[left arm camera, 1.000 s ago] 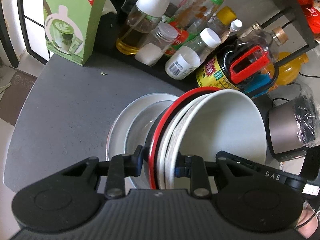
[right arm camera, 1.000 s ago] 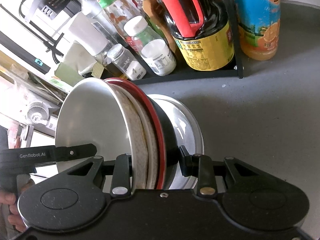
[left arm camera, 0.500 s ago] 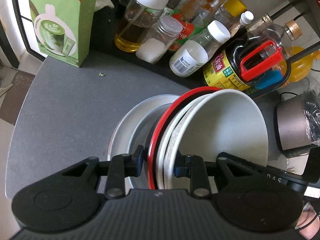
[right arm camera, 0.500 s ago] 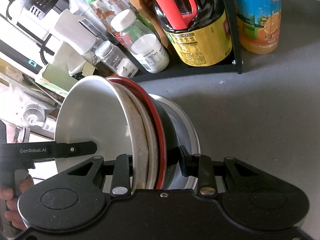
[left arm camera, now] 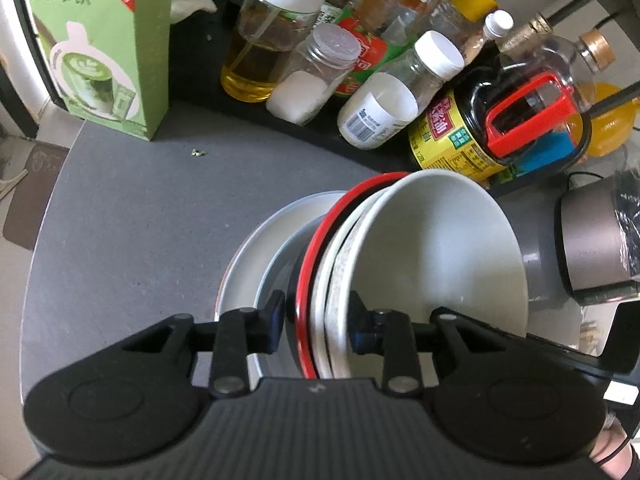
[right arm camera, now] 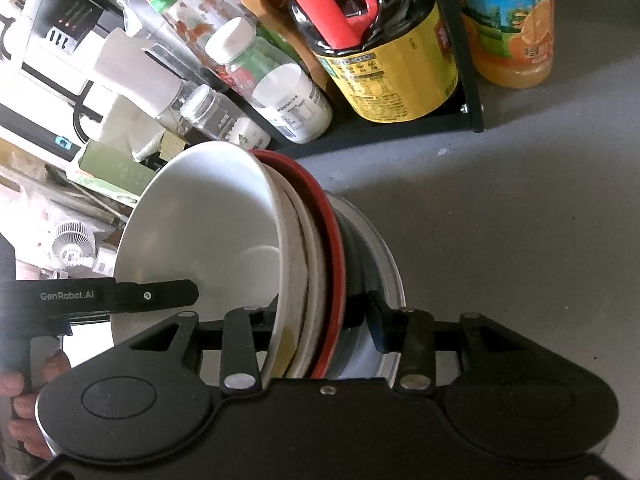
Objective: Organize plates and bowls
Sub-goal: 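Lower the bowl stack with both tools onto the 'BAKERY' plate, then open both tools and pull them back from the stack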
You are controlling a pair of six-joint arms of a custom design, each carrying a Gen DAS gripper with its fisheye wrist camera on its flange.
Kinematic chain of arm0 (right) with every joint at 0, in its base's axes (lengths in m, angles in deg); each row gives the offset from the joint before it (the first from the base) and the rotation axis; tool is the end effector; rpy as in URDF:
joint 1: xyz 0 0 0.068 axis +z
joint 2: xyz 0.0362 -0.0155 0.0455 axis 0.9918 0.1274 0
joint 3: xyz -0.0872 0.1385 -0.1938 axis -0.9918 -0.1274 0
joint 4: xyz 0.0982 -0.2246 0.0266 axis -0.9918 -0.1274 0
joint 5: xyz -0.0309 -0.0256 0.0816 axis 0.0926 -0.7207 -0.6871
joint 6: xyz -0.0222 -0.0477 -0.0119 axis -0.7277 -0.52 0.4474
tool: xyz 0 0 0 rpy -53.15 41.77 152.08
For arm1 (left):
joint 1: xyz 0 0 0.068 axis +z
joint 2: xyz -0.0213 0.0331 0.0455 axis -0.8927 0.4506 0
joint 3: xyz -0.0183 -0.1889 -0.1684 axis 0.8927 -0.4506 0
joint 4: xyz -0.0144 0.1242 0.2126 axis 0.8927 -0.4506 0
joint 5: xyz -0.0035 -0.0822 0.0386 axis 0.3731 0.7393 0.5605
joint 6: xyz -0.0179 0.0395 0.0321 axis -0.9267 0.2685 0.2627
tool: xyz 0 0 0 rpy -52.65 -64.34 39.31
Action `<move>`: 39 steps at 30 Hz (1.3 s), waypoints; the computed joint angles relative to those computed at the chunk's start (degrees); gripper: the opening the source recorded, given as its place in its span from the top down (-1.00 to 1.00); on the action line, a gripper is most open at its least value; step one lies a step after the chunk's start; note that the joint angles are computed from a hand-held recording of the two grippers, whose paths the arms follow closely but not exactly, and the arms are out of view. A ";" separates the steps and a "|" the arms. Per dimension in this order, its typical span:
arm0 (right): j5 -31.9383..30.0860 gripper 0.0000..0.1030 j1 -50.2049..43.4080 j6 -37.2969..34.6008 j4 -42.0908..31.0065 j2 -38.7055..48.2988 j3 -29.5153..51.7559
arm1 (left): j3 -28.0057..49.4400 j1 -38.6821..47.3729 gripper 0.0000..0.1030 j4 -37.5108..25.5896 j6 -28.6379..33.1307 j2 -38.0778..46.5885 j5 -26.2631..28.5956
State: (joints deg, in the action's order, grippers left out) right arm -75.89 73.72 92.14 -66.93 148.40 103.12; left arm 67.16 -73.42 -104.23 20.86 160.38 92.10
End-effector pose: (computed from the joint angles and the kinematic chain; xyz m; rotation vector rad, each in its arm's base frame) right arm 0.2723 -0.0284 0.1108 0.3300 2.6497 0.5721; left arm 0.3591 -0.0773 0.1125 0.0132 2.8716 -0.5945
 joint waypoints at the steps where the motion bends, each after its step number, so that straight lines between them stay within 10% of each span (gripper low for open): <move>1: 0.20 0.21 -0.16 0.46 0.11 -0.77 -0.49 | 0.42 0.16 0.40 -0.58 0.59 0.19 -0.08; 11: -1.54 -0.35 -4.69 0.15 -3.88 -13.09 -5.06 | -1.35 2.48 -0.33 0.48 1.26 -3.73 -1.53; 22: -6.87 -0.89 -18.99 -11.62 -11.02 -26.47 -9.70 | -9.86 -2.59 -0.41 4.96 -2.42 -13.22 -5.95; 29: -16.57 -1.00 -41.21 -33.70 -26.70 -32.29 -10.18 | -21.05 -12.44 -0.89 9.28 -11.94 -26.38 -13.45; 39: -21.94 -1.00 -74.75 -77.33 -55.71 -23.45 0.88 | -29.92 -35.86 -1.00 7.52 -28.94 -43.39 -29.67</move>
State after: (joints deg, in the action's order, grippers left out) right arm -97.83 -1.03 14.81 -122.65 124.95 103.99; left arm 37.24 -109.28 -96.71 -8.08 116.99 62.42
